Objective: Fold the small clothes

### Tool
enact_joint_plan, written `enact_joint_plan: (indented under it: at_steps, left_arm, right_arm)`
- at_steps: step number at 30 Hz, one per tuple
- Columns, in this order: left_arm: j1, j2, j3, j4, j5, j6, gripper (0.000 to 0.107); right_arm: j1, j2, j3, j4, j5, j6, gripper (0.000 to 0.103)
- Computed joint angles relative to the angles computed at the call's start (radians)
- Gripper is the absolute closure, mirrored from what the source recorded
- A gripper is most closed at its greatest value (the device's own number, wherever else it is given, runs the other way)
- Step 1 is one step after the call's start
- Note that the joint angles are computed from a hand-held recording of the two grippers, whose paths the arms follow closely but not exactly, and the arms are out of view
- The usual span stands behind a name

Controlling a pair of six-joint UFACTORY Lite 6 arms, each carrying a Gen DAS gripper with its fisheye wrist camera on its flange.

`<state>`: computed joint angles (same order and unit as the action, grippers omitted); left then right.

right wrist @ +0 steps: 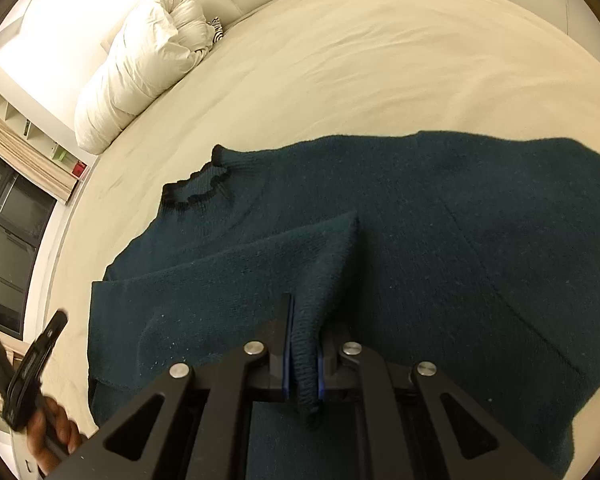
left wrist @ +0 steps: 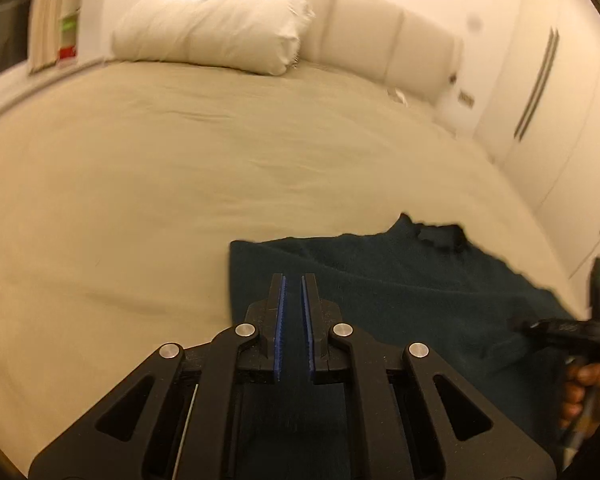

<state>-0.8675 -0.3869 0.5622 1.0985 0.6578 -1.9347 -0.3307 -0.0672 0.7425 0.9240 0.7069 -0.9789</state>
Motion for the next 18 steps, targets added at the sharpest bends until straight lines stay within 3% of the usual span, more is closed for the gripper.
enact_joint_plan:
  at_steps: [2, 5, 7, 12, 16, 18]
  left_arm:
    - [0.079, 0.175, 0.085, -0.042, -0.090, 0.125, 0.100]
    - [0.123, 0.358, 0.131, -0.018, -0.171, 0.124, 0.100]
    - [0.094, 0.366, 0.099, 0.106, -0.148, 0.006, 0.100]
    - [0.124, 0.377, 0.113, 0.100, -0.161, 0.053, 0.100]
    - [0.126, 0.352, 0.078, 0.151, -0.180, -0.010, 0.100]
    - [0.071, 0.349, 0.067, 0.141, -0.143, -0.045, 0.100]
  right_arm:
    - [-0.005, 0.031, 0.014, -0.003, -0.001, -0.001, 0.094]
    - [-0.035, 0.078, 0.021, 0.023, 0.021, -0.044, 0.094]
    - [-0.051, 0.075, 0.008, 0.050, 0.028, -0.094, 0.093]
    - [-0.127, 0.068, 0.020, 0.051, 0.058, -0.070, 0.089]
    - [-0.133, -0.142, -0.042, -0.027, -0.069, 0.081, 0.079]
    - [-0.163, -0.232, -0.065, 0.047, 0.016, 0.020, 0.078]
